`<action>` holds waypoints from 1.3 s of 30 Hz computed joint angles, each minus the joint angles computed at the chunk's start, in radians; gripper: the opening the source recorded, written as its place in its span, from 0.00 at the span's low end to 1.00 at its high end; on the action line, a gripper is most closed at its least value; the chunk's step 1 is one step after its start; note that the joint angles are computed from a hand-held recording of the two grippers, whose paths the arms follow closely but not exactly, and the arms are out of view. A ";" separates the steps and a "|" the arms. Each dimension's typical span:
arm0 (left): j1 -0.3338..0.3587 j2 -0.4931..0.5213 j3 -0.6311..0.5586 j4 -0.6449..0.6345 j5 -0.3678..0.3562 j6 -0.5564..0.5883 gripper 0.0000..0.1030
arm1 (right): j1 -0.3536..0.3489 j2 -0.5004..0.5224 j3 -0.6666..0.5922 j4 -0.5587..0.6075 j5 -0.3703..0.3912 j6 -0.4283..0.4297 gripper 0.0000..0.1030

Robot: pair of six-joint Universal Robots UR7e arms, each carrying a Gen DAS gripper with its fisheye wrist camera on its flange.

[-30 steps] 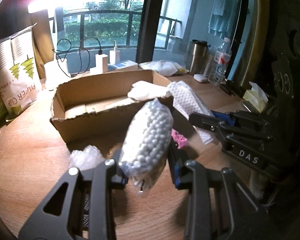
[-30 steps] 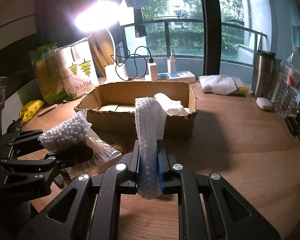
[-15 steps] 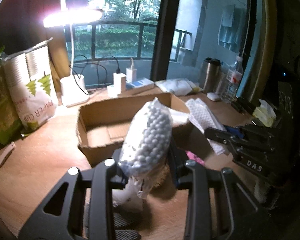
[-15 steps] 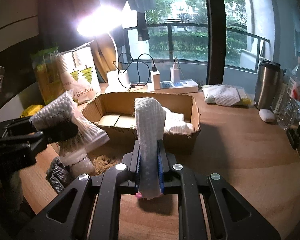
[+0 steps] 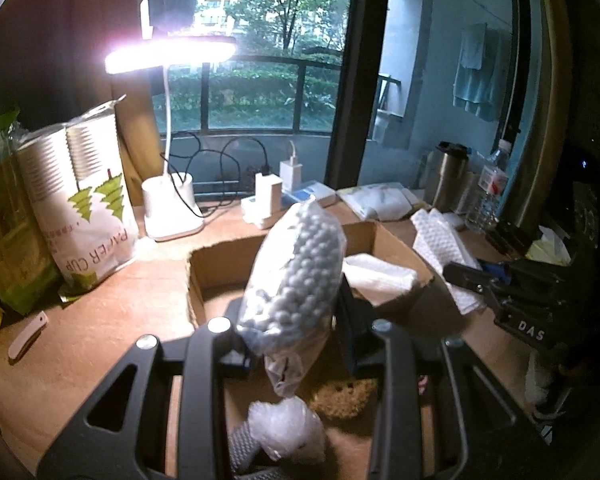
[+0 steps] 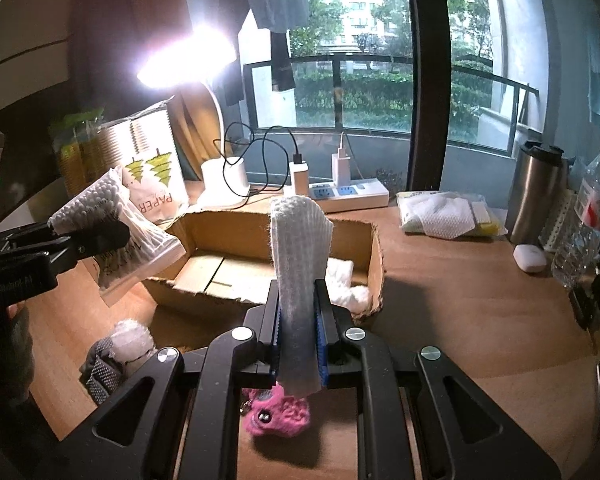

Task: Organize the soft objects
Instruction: 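Carry the cotton swab bag and wipe into the box while both grippers release them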

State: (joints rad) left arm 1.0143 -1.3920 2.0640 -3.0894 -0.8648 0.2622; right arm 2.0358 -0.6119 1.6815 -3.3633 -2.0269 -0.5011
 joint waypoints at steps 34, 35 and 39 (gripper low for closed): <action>0.133 0.173 -0.192 0.146 -0.046 -0.078 0.32 | -0.074 0.108 -0.232 0.160 0.006 -0.003 0.15; 0.135 0.176 -0.195 0.153 -0.046 -0.080 0.32 | -0.075 0.111 -0.237 0.163 0.005 -0.002 0.15; 0.145 0.189 -0.211 0.189 -0.044 -0.096 0.32 | -0.083 0.130 -0.261 0.181 -0.007 0.003 0.15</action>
State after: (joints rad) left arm 1.1593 -1.2029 1.8533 -2.9005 -0.9092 0.1658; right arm 1.9527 -0.4823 1.4201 -3.1827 -2.0337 -0.4979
